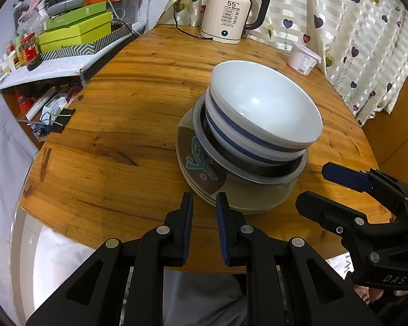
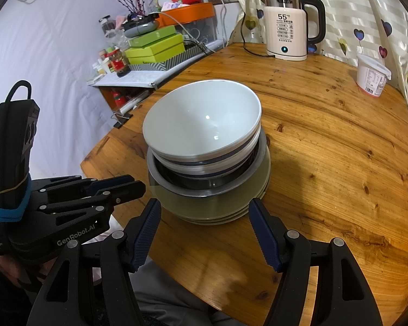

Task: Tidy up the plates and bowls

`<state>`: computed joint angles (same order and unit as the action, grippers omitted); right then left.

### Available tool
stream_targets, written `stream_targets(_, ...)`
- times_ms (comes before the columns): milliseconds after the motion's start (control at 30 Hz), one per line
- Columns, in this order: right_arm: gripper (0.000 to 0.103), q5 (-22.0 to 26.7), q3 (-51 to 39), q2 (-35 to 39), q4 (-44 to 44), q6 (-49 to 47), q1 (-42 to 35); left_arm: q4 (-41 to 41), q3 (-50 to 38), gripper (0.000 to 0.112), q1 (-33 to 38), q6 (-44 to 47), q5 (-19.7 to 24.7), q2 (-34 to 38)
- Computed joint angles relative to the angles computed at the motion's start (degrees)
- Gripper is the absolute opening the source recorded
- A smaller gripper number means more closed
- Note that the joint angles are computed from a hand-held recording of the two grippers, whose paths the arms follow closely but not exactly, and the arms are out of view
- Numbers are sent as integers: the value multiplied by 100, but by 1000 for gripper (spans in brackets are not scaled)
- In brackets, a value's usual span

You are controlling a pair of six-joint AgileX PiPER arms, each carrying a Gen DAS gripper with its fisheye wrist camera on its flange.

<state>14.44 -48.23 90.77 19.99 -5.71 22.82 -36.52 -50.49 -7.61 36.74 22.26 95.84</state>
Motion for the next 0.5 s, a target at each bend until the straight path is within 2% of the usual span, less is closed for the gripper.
stream_targets(500, 67, 13, -2, -4, 67, -75, -20, 22, -36, 18, -22, -2, 48, 28)
